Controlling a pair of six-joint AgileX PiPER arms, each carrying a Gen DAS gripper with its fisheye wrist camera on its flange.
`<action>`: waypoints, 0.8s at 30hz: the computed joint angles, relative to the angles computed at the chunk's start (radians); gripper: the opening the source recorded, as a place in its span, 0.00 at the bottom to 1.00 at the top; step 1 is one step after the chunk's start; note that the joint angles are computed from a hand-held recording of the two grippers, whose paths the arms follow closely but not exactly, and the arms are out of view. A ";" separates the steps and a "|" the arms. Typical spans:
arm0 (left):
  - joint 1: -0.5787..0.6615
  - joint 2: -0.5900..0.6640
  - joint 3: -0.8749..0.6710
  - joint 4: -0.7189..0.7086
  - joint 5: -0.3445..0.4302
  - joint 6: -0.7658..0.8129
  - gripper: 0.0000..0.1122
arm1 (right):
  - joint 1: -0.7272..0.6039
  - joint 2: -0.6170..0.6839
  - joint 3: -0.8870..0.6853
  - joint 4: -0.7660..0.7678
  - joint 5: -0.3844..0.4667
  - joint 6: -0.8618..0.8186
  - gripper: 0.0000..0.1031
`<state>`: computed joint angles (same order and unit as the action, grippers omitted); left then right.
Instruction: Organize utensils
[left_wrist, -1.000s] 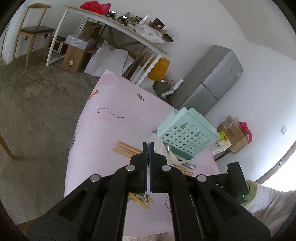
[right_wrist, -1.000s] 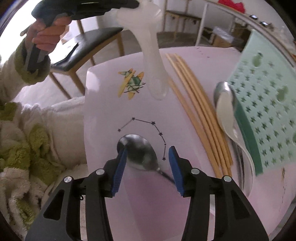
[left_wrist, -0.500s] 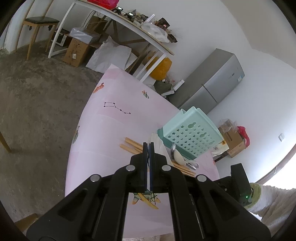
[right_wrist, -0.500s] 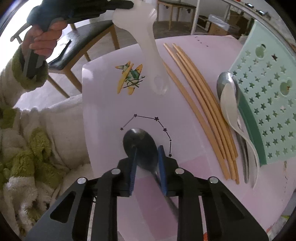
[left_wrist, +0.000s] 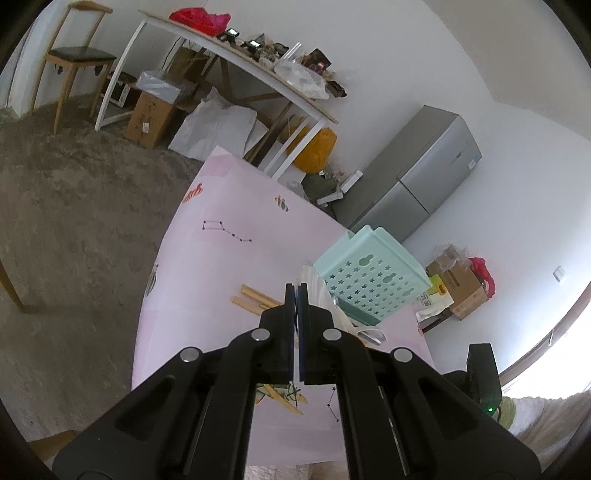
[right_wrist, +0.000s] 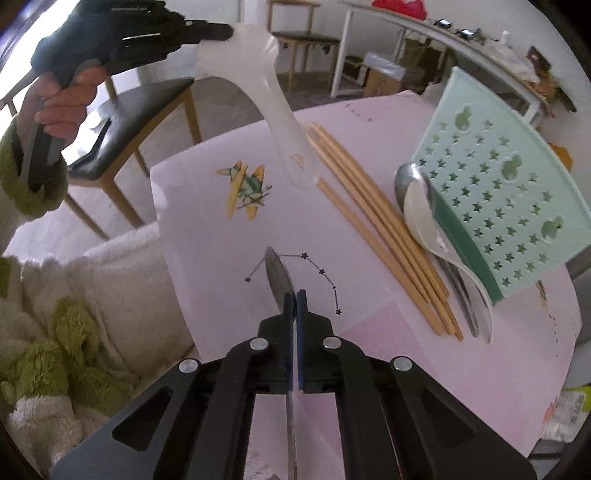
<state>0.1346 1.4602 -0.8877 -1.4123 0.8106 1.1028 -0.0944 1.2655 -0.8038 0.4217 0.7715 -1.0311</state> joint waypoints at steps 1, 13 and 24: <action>0.003 -0.015 0.001 0.002 0.001 -0.003 0.00 | -0.004 -0.007 0.004 0.010 -0.004 0.000 0.01; -0.017 -0.145 -0.079 -0.019 -0.008 -0.072 0.00 | -0.253 -0.151 0.024 0.327 0.044 -0.157 0.01; -0.314 -0.020 -0.459 0.227 -0.273 -0.286 0.00 | -0.618 -0.161 -0.072 0.689 0.212 -0.297 0.01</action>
<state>-0.1799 1.4403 -1.3468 -1.1851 0.5380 0.8167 -0.7121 1.1043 -0.8762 1.1110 0.9838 -1.3276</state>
